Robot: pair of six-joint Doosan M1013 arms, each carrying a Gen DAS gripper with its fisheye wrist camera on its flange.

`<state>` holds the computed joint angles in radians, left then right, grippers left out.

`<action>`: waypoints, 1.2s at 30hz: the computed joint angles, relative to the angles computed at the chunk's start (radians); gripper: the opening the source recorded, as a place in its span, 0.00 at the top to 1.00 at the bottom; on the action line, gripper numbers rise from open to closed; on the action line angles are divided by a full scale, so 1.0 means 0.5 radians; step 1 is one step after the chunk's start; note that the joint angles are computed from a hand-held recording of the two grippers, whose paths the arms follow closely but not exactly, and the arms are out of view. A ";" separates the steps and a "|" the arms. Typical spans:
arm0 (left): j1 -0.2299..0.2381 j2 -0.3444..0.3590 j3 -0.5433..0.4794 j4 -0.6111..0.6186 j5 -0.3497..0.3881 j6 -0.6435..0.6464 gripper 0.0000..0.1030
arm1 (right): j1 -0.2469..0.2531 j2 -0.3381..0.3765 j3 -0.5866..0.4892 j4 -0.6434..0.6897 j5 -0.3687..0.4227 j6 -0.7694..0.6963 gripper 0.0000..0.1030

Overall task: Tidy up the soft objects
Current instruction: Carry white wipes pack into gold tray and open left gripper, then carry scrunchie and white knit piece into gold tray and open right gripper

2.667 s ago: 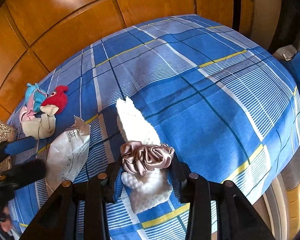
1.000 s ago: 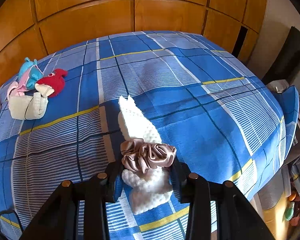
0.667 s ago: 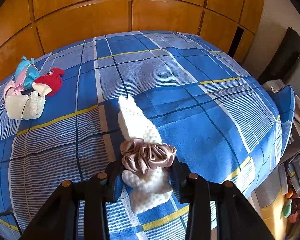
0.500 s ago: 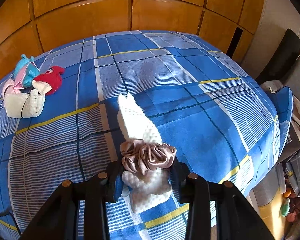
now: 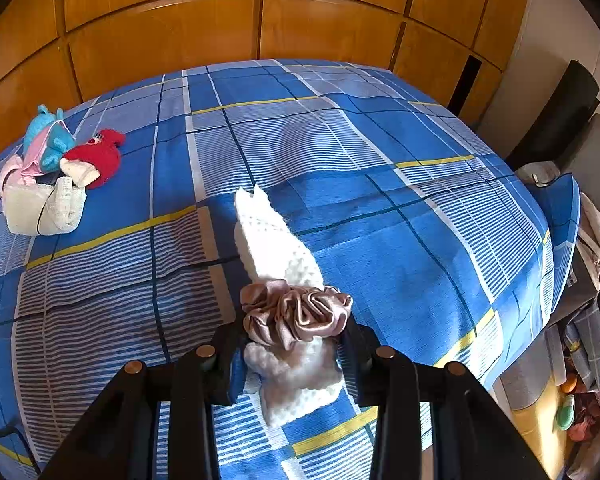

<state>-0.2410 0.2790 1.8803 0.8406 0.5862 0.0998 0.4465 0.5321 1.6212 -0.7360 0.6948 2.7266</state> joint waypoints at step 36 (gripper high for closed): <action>-0.192 -0.177 0.239 0.244 -0.005 -0.263 0.24 | 0.336 0.303 -1.063 2.002 -0.365 -2.832 0.66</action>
